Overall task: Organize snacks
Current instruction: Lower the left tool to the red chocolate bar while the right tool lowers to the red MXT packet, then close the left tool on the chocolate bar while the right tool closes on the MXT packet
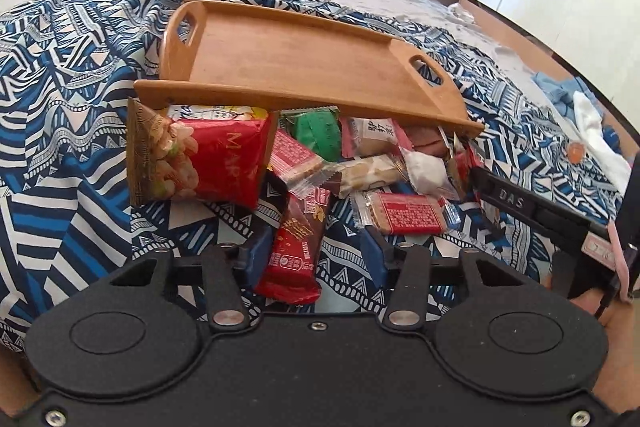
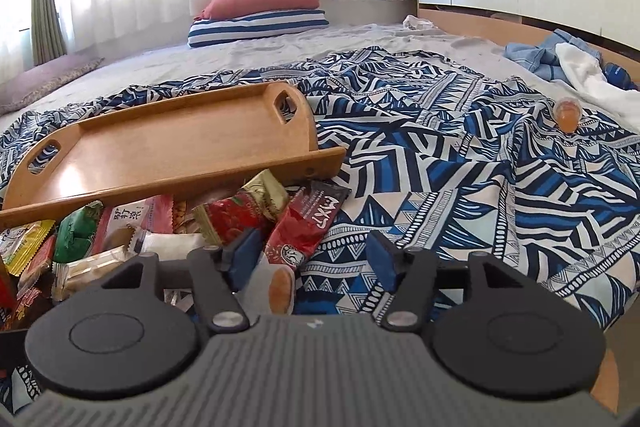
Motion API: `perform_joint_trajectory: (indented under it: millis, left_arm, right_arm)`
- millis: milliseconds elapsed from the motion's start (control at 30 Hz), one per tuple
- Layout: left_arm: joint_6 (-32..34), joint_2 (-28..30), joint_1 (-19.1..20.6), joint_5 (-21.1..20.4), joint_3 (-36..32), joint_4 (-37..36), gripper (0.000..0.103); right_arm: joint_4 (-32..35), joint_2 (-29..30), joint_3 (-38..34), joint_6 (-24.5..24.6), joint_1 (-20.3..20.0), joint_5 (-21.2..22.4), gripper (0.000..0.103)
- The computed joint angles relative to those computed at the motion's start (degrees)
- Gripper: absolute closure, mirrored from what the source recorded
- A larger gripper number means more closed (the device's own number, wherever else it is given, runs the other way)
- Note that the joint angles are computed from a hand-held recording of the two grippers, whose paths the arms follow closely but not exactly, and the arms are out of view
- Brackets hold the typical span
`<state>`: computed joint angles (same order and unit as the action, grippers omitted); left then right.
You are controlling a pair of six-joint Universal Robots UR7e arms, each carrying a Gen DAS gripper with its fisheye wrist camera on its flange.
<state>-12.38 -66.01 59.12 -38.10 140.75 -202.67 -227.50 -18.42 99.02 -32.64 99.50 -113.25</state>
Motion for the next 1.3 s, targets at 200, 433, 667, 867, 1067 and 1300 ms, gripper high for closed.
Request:
perform_joint_trajectory:
  millis: [200,433,667,867,1067,1300]
  left_arm:
    - [1.88,1.15,0.76,0.99,-0.87,-1.16,0.061]
    - [1.46,2.46,1.66,0.52,-2.23,-1.31,0.080]
    - [-1.06,0.88,1.05,-0.89,-1.59,0.45,0.081]
    - [-0.88,0.72,-1.06,1.98,-1.00,0.88,0.081]
    - [-0.97,0.38,-1.89,2.21,-0.47,0.45,0.081]
    - [-1.92,-0.29,-2.96,2.43,0.56,0.82,0.081]
  right_arm:
    - [-0.78,-0.61,0.52,-0.60,0.01,-0.53,0.031]
    - [2.10,-1.40,1.28,0.10,-0.45,0.91,0.032]
    - [6.51,-2.14,1.27,0.98,-0.59,3.91,0.065]
    - [6.06,-2.99,2.68,1.29,-0.14,3.28,0.074]
    - [3.23,-4.21,5.62,-1.13,0.19,2.77,0.079]
    - [1.52,-4.77,7.40,-0.74,-0.04,2.62,0.079]
